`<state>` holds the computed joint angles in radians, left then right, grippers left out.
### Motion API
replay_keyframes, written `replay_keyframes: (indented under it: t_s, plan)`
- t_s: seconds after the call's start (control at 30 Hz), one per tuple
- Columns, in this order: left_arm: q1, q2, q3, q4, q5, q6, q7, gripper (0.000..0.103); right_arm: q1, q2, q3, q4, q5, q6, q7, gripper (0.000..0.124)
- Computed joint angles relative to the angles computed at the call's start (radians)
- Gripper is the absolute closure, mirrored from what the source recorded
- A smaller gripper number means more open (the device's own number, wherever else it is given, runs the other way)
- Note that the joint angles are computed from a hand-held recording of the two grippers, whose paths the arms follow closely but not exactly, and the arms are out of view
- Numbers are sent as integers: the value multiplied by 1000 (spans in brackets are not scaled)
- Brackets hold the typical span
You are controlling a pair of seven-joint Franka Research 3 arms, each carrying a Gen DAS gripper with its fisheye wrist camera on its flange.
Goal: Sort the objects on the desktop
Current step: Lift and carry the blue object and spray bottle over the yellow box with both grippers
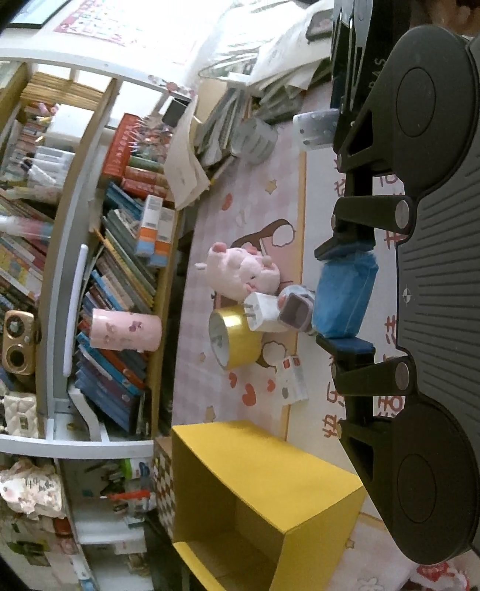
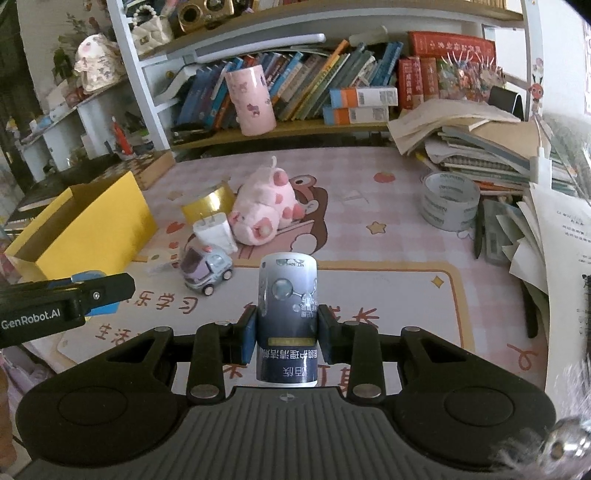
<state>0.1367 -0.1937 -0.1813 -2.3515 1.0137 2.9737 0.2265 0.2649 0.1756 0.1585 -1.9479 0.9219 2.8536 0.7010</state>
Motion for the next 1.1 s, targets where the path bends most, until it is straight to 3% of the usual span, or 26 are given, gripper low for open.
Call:
replay_keyframes:
  t_s: [0.27, 0.47, 0.83, 1.1]
  plan:
    - [46, -66, 16, -78, -26, 98, 62, 63, 44, -51, 3, -62, -32, 74, 62, 93]
    - [50, -131, 49, -164, -136, 174, 211, 63, 88, -94, 8, -122, -77, 123, 149, 93]
    - [-68, -329, 247, -381, -296, 214, 476, 63, 188, -171, 25, -236, -223, 201, 369, 93]
    - [-142, -514, 402, -522, -379, 156, 665, 63, 228, -232, 59, -344, -514, 269, 700, 93]
